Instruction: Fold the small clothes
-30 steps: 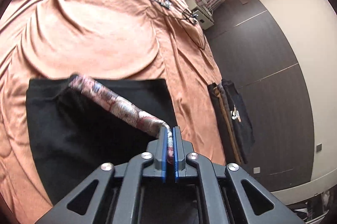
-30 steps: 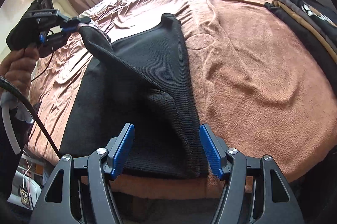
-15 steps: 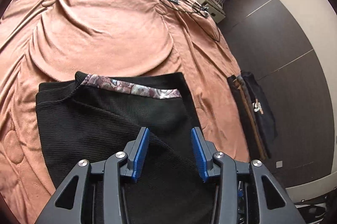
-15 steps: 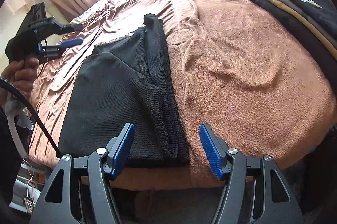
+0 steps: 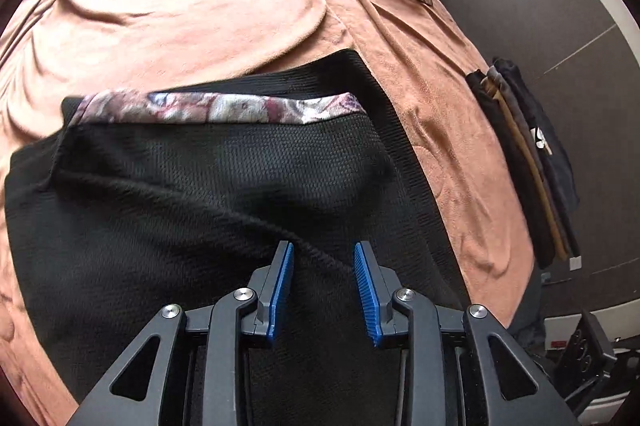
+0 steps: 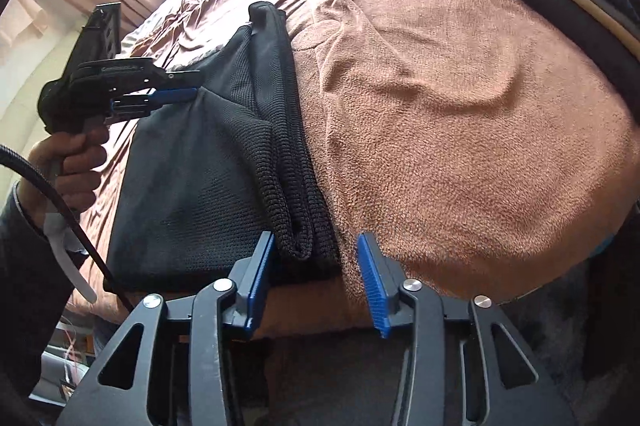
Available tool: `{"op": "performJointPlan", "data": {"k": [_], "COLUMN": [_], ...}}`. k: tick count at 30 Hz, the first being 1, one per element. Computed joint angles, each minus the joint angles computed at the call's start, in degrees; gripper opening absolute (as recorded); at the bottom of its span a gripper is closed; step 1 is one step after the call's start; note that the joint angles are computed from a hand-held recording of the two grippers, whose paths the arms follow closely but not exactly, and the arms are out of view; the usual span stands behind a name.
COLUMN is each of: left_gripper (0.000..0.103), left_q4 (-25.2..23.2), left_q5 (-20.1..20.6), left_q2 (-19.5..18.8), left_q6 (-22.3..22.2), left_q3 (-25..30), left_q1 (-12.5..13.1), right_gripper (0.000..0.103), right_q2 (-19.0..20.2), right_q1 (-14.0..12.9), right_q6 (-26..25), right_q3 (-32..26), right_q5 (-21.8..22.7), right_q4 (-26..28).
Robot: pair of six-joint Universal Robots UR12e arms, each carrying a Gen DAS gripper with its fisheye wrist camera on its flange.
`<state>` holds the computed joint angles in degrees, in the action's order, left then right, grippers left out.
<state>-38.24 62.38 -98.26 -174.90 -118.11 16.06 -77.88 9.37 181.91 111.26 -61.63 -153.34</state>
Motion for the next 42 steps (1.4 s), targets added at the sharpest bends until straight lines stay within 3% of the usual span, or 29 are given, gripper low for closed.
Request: {"op": "performJointPlan", "data": {"k": [8, 19, 25, 29, 33, 39, 42], "left_gripper": [0.034, 0.034, 0.034, 0.034, 0.034, 0.035, 0.039], "left_q4": [-0.3, 2.4, 1.1, 0.8, 0.2, -1.8, -2.1], "left_q5": [1.7, 3.8, 6.7, 10.3, 12.9, 12.7, 10.2], "left_q2": [-3.4, -6.9, -9.0, -10.1, -11.0, -10.5, -8.9], "left_q6": [-1.3, -5.8, -7.7, -7.4, -6.2, -4.4, -3.5], "left_q3": [3.8, 7.6, 10.6, 12.1, 13.3, 14.0, 13.0], "left_q1": [-2.0, -4.0, -5.0, -6.2, -7.1, -6.8, -5.6], "right_gripper": [0.035, 0.035, 0.035, 0.035, 0.035, 0.035, 0.035], "right_q2": [-0.6, -0.7, -1.1, -1.4, -1.2, -0.7, -0.5], "right_q1": [-1.2, -1.3, -1.1, -0.8, -0.7, -1.2, -1.7], "right_q6": [2.1, 2.9, 2.9, 2.4, 2.3, 3.4, 3.4], "right_q3": [0.7, 0.4, 0.2, 0.2, 0.1, 0.1, 0.4], "right_q5": [2.3, 1.9, 0.7, -2.0, -1.9, -0.2, 2.0], "right_q4": [0.0, -0.7, -1.0, -0.8, -0.2, -0.9, -2.2]}}
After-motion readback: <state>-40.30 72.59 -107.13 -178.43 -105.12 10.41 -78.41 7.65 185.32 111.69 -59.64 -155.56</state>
